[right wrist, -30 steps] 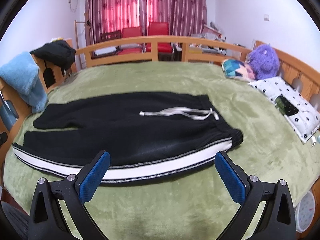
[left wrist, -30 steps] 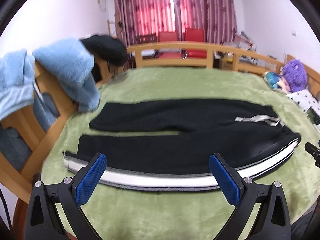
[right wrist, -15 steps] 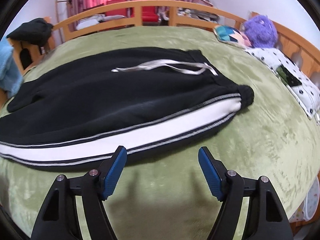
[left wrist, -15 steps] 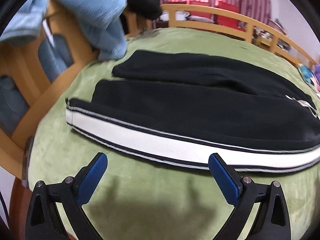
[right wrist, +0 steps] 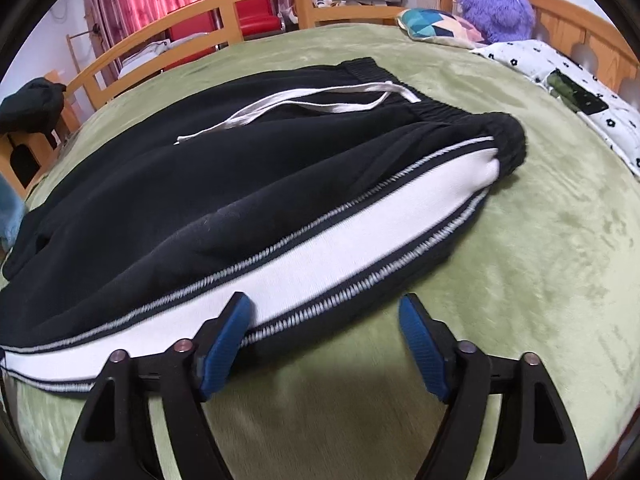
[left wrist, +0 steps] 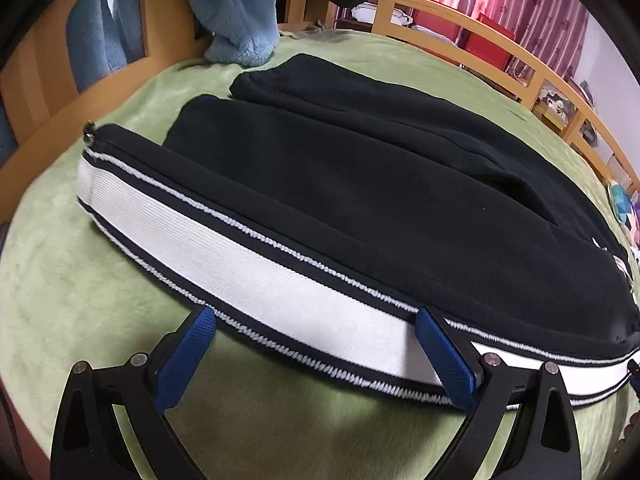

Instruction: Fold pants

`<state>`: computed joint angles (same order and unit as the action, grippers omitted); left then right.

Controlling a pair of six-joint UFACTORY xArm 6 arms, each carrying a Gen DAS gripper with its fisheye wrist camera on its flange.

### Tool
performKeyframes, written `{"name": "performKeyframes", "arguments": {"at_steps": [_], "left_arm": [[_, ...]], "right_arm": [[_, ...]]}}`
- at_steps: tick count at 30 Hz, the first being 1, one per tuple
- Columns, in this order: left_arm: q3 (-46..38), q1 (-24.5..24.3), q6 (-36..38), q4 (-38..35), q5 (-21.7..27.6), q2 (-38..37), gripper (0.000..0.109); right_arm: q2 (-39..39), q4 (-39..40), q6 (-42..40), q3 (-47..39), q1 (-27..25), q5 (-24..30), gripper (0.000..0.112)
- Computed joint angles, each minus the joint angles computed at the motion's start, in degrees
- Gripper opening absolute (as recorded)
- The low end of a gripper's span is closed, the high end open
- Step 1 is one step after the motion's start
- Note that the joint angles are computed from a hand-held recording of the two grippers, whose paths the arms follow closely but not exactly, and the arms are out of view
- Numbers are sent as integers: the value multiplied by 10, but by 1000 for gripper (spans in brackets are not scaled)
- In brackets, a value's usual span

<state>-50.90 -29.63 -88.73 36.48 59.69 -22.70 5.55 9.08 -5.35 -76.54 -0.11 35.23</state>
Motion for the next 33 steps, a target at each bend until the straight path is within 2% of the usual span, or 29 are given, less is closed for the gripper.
{"name": "performKeyframes", "arguments": {"at_steps": [5,8,10,11,12,13,15,16,18,20,26,33], "left_arm": [[-26,10,-3,0,3,34,99],[-42,13,-6,2,8,50,84],[-48,13,-6,5,12,55,59],[-46,15,-1,5,5,52,54],[-43,14,0,8,1,48,43],[-40,13,0,12,-3,44,30],[-36,10,10,12,-11,34,20],[-37,6,13,15,-6,30,16],[-32,-5,12,25,1,14,14],[-19,-18,7,31,6,-11,13],[25,-46,-8,21,26,-81,11],[66,-81,-42,6,56,-139,10]], "right_arm": [[40,9,8,-37,5,-8,82],[52,25,9,-43,9,-32,79],[53,-5,30,-38,13,-50,64],[52,-38,45,-35,16,-60,48],[49,-88,71,-28,18,-75,36],[44,-118,85,-21,19,-82,32],[33,-124,90,-8,15,-91,18],[26,-111,83,0,12,-95,15],[5,-66,56,19,3,-98,8],[-14,-38,33,34,-4,-95,7],[-75,-49,23,92,-9,-95,5],[-143,-14,-15,145,-15,-84,5]]}}
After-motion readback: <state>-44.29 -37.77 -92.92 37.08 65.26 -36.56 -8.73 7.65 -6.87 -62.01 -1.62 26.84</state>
